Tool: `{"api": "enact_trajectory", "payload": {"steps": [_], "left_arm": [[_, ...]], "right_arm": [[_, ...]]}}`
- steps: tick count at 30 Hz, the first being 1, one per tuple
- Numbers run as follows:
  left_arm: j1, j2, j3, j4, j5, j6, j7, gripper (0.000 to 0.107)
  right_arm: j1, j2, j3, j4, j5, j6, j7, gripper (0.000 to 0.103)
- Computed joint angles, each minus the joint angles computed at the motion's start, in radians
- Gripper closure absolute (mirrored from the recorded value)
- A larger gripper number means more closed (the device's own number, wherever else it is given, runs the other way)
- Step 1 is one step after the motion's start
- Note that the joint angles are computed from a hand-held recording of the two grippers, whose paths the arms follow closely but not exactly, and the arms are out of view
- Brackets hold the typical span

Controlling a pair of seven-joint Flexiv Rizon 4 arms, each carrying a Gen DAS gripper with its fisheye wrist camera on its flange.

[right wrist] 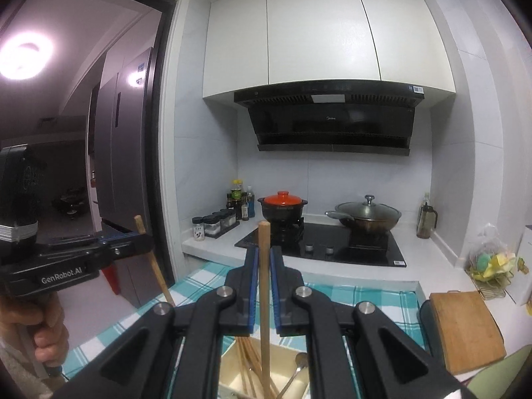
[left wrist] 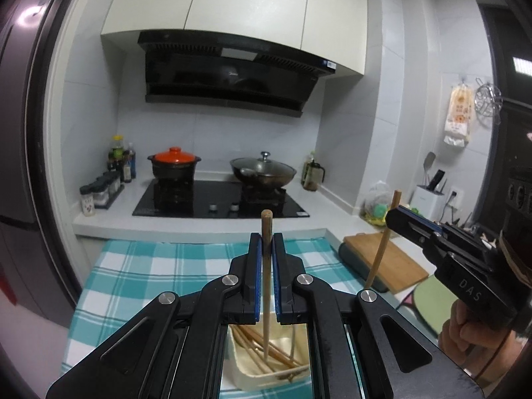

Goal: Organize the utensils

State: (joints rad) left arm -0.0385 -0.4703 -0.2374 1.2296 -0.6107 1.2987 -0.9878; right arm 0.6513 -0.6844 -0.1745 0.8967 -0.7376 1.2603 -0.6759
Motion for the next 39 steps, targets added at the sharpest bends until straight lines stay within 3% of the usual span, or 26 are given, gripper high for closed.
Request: {"api": "enact_trajectory", "payload": {"steps": [6,14,15,17,18,19,20,23,26,28,31,36,37,39], "left_arm": [[-0.052,-0.163,0.085,-0.195,0.124,-0.13,-0.166,0.103],[-0.071,-0.247,0.123,-0.246,0.233,-0.262,-0.244,0.1],[-0.076,-0.255,0.134,-0.255,0.25,-0.27,-0.26,0.095],[-0.078,-0.252,0.144,-0.242,0.274,-0.264,-0.283,0.046],[-0.076,-0.24,0.144,-0.213,0.282,-0.226,-0.289,0.037],[-0.072,-0.221,0.139,-0.172,0.286,-0.18,-0.287,0.032],[-0.065,-0.206,0.132,-0.142,0.289,-0.153,-0.277,0.03],[-0.051,-0.158,0.128,-0.064,0.296,-0.104,-0.257,0.018],[-0.074,-0.095,0.172,0.036,0.343,-0.017,-0.282,0.007],[-0.111,-0.054,0.228,0.094,0.4,0.028,-0.329,0.005],[-0.137,0.006,0.267,0.171,0.454,0.074,-0.394,0.004],[-0.145,0.105,0.281,0.278,0.504,0.077,-0.444,0.004],[-0.147,0.123,0.285,0.296,0.518,0.078,-0.454,0.004],[-0.168,0.156,0.316,0.329,0.571,0.095,-0.501,0.004]], "right_arm": [[-0.068,-0.185,0.07,-0.232,0.133,-0.036,-0.141,0.096],[-0.106,-0.285,0.195,-0.286,0.33,-0.14,-0.358,0.096],[-0.106,-0.307,0.215,-0.318,0.355,-0.178,-0.392,0.095],[-0.103,-0.347,0.241,-0.384,0.396,-0.254,-0.444,0.093],[-0.099,-0.353,0.234,-0.392,0.41,-0.274,-0.448,0.081],[-0.096,-0.343,0.215,-0.369,0.421,-0.266,-0.434,0.063],[-0.093,-0.325,0.192,-0.328,0.43,-0.229,-0.41,0.058],[-0.082,-0.255,0.135,-0.197,0.418,-0.143,-0.337,0.056],[-0.066,-0.168,0.086,-0.052,0.378,-0.074,-0.251,0.054],[-0.039,-0.094,0.036,0.075,0.326,-0.012,-0.172,0.037],[0.029,0.015,-0.066,0.264,0.227,0.081,-0.026,0.021],[0.119,0.153,-0.144,0.463,0.08,0.1,0.152,0.01],[0.14,0.177,-0.163,0.497,0.04,0.096,0.193,0.003],[0.196,0.227,-0.223,0.566,-0.076,0.073,0.305,0.0]]}}
